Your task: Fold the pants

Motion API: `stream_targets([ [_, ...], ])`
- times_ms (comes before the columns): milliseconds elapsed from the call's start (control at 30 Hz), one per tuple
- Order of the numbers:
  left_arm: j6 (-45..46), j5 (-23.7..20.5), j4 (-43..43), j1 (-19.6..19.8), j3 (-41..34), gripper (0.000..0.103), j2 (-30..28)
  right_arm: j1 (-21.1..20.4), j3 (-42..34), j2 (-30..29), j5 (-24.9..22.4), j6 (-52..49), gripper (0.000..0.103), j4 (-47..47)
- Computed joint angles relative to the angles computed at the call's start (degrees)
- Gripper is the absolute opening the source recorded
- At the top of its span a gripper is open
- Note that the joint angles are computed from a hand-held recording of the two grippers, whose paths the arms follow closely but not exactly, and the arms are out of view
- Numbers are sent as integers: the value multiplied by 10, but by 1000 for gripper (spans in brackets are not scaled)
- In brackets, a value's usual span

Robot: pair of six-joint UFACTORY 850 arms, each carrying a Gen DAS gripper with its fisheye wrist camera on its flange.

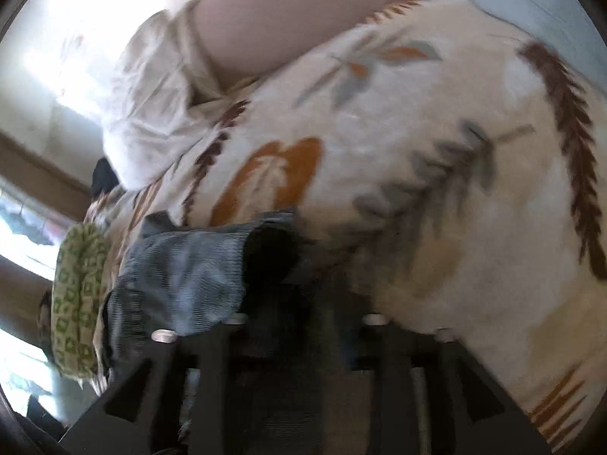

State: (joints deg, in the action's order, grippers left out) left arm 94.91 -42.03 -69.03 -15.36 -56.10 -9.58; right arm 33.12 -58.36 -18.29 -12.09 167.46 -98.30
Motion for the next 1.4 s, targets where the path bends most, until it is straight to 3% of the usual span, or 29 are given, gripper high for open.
stream_targets([
  [33, 30, 0, -20, 10, 10, 64, 15, 2, 9, 8, -9, 17, 56, -5],
  [167, 114, -10, -71, 63, 25, 68, 56, 39, 54, 65, -108, 34, 57, 24],
  [367, 157, 91, -129, 109, 3, 71, 31, 120, 76, 102, -244, 79, 59, 28],
  [467, 136, 102, -132, 133, -7, 77, 12, 156, 38, 78, -286, 27, 59, 71],
  [600, 157, 114, -174, 140, -12, 84, -3, 175, -18, 41, -304, -71, 60, 125],
  [667, 158, 112, -181, 138, -14, 93, -8, 186, -43, 24, -320, -115, 60, 144],
  [833, 94, 109, -137, 118, -42, 102, -26, 196, -70, 1, -342, -138, 61, 136],
  [1000, 80, 134, -127, 92, -59, 102, -43, 186, -78, -11, -328, -127, 61, 118],
  [1400, 162, 181, -192, 60, -79, 102, -64, 165, -84, -27, -311, -121, 62, 116],
])
